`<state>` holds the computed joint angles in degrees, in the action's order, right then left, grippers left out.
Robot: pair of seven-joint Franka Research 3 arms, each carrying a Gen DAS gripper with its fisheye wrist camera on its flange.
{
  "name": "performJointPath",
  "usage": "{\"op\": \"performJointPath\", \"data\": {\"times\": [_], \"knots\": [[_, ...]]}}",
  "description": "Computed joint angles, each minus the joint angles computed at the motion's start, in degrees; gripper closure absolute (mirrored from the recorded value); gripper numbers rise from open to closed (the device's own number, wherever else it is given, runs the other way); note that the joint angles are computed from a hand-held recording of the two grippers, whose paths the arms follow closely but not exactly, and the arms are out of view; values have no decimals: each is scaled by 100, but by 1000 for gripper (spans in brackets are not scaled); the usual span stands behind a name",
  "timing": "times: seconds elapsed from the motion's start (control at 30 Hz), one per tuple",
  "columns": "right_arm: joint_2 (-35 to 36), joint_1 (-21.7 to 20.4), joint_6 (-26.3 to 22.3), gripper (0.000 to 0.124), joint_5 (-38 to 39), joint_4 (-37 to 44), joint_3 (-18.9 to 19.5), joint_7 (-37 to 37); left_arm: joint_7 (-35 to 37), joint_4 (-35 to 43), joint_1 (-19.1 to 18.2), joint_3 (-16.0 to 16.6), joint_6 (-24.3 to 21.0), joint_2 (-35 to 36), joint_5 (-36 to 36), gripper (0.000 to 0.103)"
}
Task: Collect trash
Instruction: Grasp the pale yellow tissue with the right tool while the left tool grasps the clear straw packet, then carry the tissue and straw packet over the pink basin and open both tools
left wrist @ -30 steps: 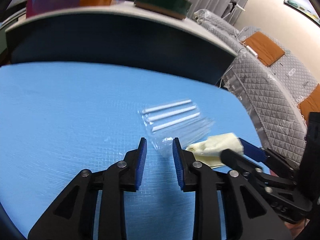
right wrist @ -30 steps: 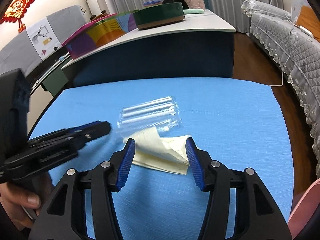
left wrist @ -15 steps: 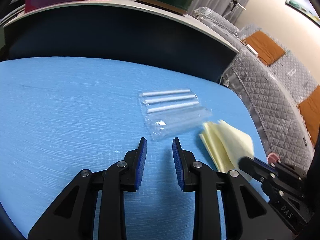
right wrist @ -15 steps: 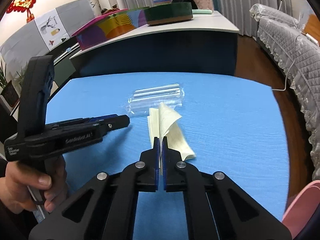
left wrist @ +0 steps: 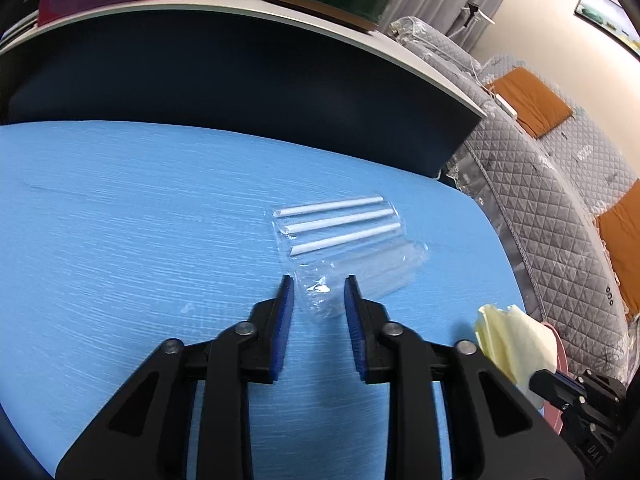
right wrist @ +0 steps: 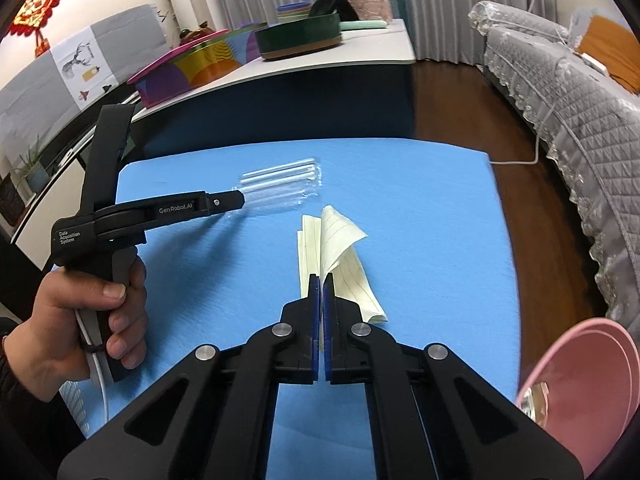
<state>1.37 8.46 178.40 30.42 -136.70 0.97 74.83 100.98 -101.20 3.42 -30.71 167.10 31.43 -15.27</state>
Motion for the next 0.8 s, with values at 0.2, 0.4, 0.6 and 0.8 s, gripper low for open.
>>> {"op": "performJointPath", "data": {"times": [0.2, 0.4, 0.6, 0.8], "knots": [[-427, -78, 56, 122, -486, -425, -25, 705, 494, -355, 504, -545, 240, -231, -309, 103], [-957, -454, 131, 122, -1450, -860, 223, 1711, 949, -762, 976, -1090, 478, -545, -736, 103], [-1784, -1077, 130, 122, -2077, -1444, 788, 2500, 1625, -1247, 1706, -1840, 637, -995, -1471, 103], [-2645, -1507, -9, 122, -2319, -1997, 1194, 2992, 2721, -1641, 2456, -2708, 691, -1558, -2630, 103]]}}
